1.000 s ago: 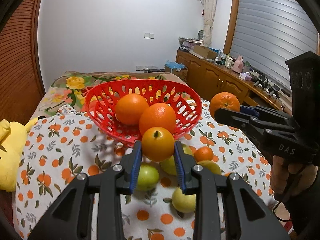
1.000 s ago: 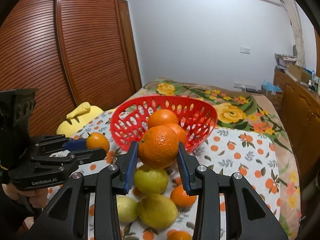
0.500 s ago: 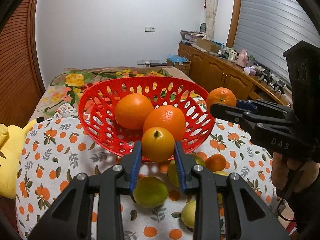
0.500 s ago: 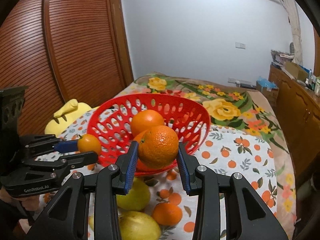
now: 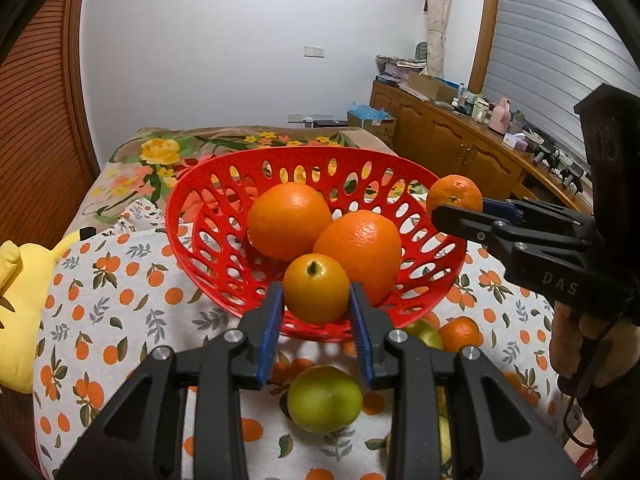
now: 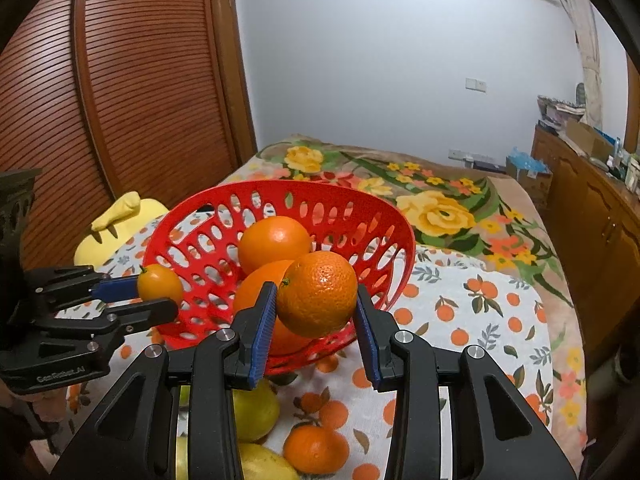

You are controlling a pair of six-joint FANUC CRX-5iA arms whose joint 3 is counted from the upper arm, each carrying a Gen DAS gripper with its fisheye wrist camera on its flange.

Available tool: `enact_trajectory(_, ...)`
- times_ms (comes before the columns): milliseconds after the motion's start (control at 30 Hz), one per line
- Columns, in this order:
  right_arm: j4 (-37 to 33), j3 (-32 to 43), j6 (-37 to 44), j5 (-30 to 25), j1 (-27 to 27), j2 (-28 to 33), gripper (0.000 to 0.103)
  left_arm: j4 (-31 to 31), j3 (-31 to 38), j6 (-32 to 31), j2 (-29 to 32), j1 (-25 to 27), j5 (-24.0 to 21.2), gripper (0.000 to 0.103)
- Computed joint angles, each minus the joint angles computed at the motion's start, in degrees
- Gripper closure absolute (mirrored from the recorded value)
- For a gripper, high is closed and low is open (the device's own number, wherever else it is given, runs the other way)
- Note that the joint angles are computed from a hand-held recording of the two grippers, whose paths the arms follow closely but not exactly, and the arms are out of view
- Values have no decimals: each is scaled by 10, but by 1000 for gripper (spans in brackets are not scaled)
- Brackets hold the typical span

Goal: Organize fruits
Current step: 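Carry both fruits to the red basket while the left gripper releases its tangerine inside, then lower the mandarin into the red basket and open the right gripper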

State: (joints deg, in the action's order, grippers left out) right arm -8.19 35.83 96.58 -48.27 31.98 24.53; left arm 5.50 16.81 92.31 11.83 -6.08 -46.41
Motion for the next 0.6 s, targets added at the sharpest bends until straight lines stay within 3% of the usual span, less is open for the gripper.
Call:
enact_trajectory(167,20,42,-8,-22,4,33,66,-5,8,7,3,2,-3,71)
enact_trajectory(400,28,89,-11,-48,5,67,65,-12,-3,23,-13,9,13,55)
enact_trajectory(600,21,141,-20,-78,-1,98,65,-17,-14,23,-28,16,20,49)
